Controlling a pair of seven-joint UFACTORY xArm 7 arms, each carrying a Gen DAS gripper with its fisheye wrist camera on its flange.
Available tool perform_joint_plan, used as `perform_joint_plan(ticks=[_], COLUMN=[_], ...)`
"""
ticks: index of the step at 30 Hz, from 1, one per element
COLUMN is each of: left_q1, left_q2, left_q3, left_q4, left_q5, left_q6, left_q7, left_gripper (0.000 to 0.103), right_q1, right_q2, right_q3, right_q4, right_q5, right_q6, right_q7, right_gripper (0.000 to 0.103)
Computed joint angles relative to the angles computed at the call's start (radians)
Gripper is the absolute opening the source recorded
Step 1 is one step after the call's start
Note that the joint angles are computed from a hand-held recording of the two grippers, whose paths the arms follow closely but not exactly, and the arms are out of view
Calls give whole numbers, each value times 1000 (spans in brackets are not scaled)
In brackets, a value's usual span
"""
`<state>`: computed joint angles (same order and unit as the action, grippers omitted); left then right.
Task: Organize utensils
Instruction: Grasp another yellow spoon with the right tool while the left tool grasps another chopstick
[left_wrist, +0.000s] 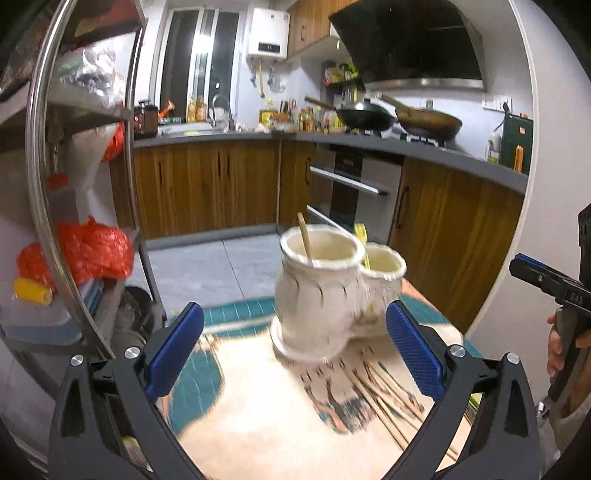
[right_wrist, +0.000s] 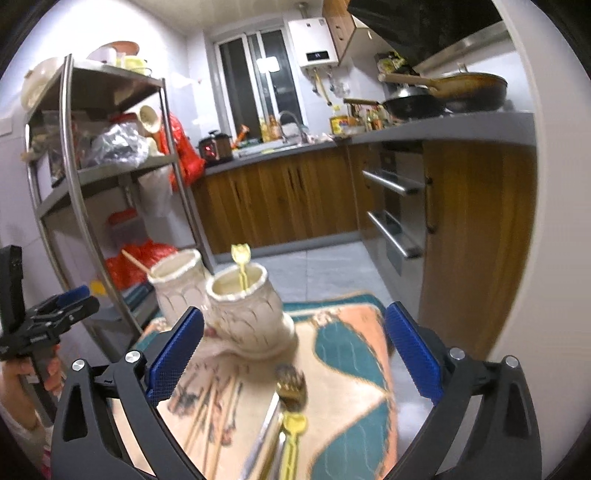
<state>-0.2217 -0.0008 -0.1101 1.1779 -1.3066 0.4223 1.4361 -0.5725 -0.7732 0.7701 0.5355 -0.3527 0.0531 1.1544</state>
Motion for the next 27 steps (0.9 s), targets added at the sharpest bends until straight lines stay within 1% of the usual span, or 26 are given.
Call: perform_joint_plan(ticks=[3, 5, 9, 12, 16, 19, 20, 24, 27], left_q1=[-3, -10, -25, -41, -64, -62, -59, -58, -56], left_q2=[-2, 1, 21, 38, 70, 93, 100, 114, 120], left_q3=[-3, -9, -21, -39, -55, -61, -64, -75, -77], left_q4=[-30, -51, -86, -111, -135, -134, -132, -146, -152], left_q5=[59, 98, 205, 287, 480, 574, 593, 685, 753], left_q6=[8, -5, -7, -46, -79, -72, -67, -96, -101], left_q7=[-53, -85, -186, -259, -439, -546, -568, -645, -699], left_gripper=[97, 97, 97, 97, 97, 97, 97, 97, 96], right_q1=[49, 75, 133, 171, 222, 269, 279, 321, 369], right_q2=[-6, 0, 30, 54, 113, 167, 180, 239, 277], right_q3=[-17, -27, -51, -70, -99, -130, -137, -165, -209], right_q4=[-22, -33, -53, -68, -62, -53, -50, -31, -23], right_q5=[1, -9, -35, -61, -94, -114, -125, -166, -183], right_q6=[50, 77, 127, 149, 208, 241, 248, 273, 281], right_q7=[-1, 1, 18, 35, 43, 42, 45, 56, 56], right_gripper=[98, 98, 98, 98, 98, 98, 98, 98, 98])
